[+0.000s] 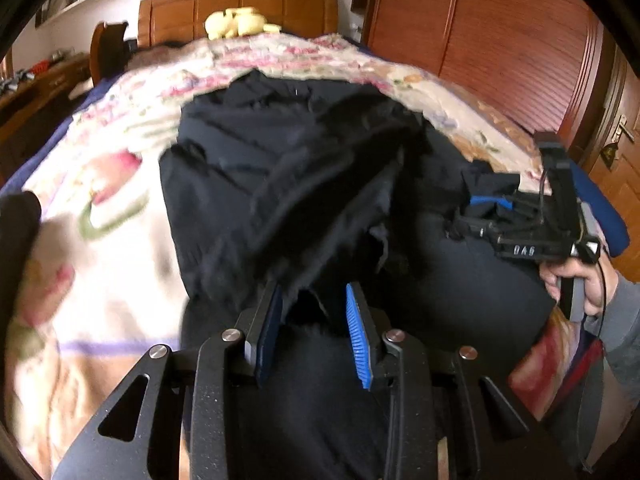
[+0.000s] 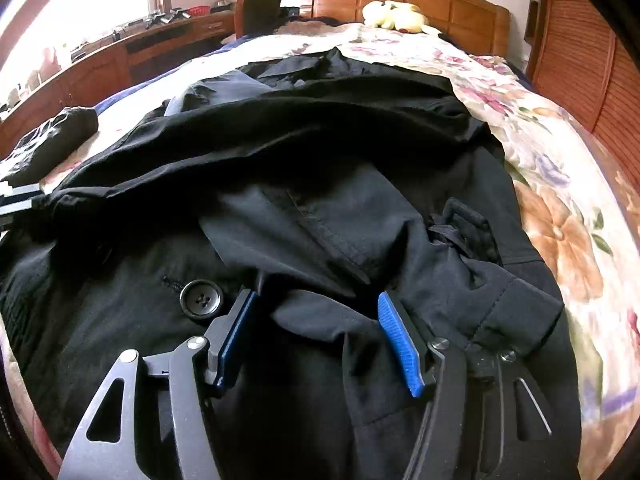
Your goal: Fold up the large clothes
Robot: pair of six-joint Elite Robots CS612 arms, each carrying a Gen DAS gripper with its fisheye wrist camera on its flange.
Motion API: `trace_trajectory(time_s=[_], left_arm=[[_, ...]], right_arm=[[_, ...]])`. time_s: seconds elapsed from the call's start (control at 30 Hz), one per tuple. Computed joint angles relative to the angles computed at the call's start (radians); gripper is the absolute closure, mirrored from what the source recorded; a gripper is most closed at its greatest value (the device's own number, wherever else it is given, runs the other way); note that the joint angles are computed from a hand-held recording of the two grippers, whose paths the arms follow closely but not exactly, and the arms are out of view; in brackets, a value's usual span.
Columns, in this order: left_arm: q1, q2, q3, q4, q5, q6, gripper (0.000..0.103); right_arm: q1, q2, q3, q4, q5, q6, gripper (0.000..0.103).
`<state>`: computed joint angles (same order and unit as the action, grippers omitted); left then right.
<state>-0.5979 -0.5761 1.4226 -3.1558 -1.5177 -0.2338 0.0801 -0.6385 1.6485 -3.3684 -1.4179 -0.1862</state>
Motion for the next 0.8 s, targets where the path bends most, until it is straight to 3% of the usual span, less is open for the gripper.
trace_trajectory(time_s=[0.33, 0.47, 0.8], left_arm=[[-0.021, 0.008, -0.011, 0.018, 0.064, 0.003, 0.07], [-0.025, 0.004, 0.0, -0.036, 0.075, 0.024, 0.096], [-0.024, -0.037, 0.058, -0.064, 0.105, 0.02, 0.098]], right_arm=[[-0.01, 0.001, 0.023, -0.042, 0.022, 0.01, 0.039], [-0.008, 0.0, 0.024, -0.045, 0.018, 0.009, 0.039], [-0.008, 0.0, 0.024, -0.046, 0.018, 0.01, 0.038]])
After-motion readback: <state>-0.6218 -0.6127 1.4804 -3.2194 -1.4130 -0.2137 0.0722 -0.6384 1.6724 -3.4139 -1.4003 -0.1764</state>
